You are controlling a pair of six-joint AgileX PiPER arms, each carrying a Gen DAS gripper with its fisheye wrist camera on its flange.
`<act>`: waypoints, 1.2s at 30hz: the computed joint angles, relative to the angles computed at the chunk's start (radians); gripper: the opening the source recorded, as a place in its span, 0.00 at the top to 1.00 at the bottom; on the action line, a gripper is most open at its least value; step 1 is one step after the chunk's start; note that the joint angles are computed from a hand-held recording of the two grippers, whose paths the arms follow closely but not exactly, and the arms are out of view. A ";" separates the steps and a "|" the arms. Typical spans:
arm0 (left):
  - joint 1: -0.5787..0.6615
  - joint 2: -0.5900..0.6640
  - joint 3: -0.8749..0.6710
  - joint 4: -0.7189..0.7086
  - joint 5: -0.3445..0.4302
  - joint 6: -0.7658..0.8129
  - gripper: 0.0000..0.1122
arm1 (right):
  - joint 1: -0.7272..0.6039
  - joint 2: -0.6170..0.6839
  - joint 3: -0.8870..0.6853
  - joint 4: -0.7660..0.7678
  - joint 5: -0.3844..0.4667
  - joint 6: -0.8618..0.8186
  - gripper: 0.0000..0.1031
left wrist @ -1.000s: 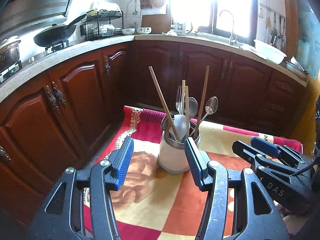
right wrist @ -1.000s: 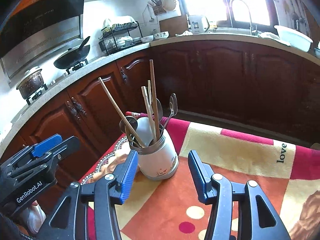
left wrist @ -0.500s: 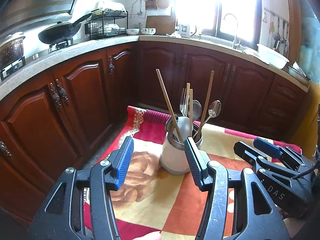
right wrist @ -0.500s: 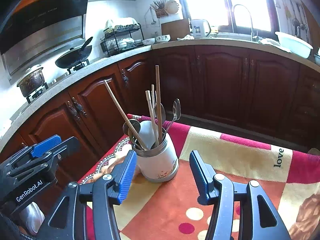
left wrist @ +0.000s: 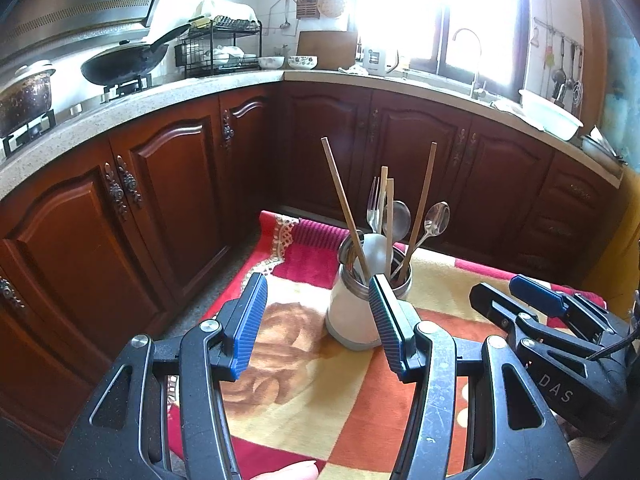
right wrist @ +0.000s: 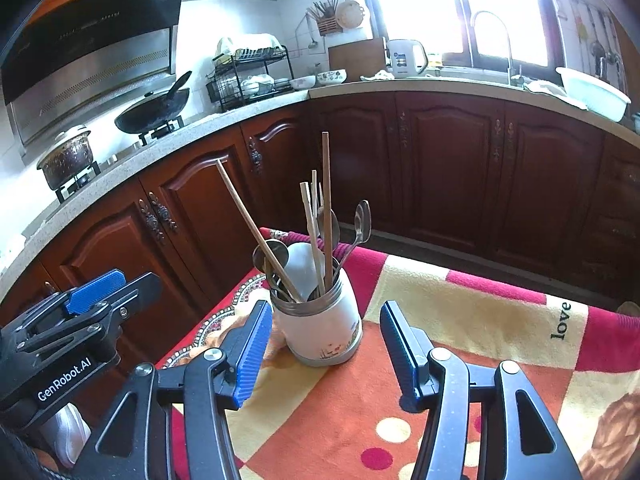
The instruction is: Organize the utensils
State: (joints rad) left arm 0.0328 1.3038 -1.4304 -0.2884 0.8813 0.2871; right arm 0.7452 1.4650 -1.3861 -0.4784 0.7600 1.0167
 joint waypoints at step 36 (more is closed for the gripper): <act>-0.033 -0.008 0.023 0.051 -0.022 -0.034 0.53 | -0.009 0.022 -0.014 0.031 -0.009 -0.036 0.47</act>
State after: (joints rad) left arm -0.0005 1.2959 -1.4077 -0.2372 0.8597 0.2532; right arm 0.7362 1.4867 -1.3999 -0.4471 0.7507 0.9812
